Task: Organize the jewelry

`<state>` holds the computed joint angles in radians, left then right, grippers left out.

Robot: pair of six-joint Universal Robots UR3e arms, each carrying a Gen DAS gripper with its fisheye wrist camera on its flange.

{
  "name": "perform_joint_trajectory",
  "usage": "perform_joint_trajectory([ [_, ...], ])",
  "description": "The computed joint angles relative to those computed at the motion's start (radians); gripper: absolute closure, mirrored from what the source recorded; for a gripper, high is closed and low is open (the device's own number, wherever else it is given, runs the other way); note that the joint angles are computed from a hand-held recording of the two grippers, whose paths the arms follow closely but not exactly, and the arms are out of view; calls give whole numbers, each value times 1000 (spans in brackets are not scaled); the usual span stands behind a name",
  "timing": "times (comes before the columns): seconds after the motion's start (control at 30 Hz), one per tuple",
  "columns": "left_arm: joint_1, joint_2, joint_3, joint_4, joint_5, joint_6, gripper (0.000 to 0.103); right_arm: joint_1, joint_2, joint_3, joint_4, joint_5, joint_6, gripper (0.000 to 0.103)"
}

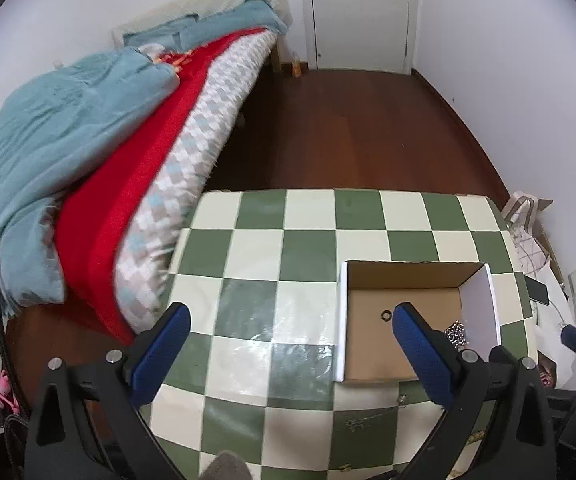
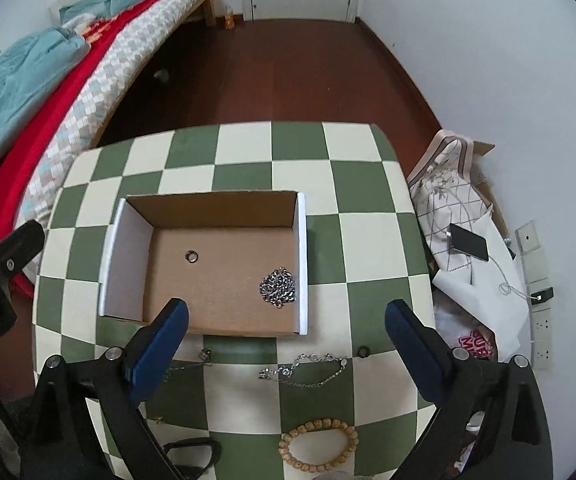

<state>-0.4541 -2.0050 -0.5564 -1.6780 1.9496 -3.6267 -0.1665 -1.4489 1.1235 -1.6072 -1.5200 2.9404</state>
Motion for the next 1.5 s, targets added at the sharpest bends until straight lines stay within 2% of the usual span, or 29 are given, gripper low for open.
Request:
perform_joint_trajectory([
  [0.13,-25,73,-82,27,43,-8,0,9,-72,40,-27,-16,15,3],
  [0.4,-80,176,-163,16,110,-58,0,-41,-224,82,27,66,-1,3],
  [0.53,-117,232,-262,3,149,-106,0,-132,-344,168,82,140,-42,4],
  [0.6,-129,270,-379,46,154,-111,0,-186,-412,248,88,154,-64,4],
  [0.67,-127,291,-467,71,129,-107,0,-226,-462,332,70,143,-83,11],
  [0.73,-121,301,-560,119,100,-94,0,-276,-501,429,51,135,-111,27],
  [0.87,-117,267,-658,198,36,-29,0,-364,-507,578,8,145,-162,29],
  [1.03,-123,176,-641,270,-42,77,1,-404,-455,690,-93,131,-171,29],
  [1.2,-152,42,-516,284,-111,169,6,-424,-385,731,-185,116,-151,29],
  [1.33,-176,-77,-380,238,-136,195,23,-425,-313,744,-253,111,-126,29],
  [1.5,-201,-165,-275,208,-141,195,27,-423,-269,743,-285,114,-112,29],
])
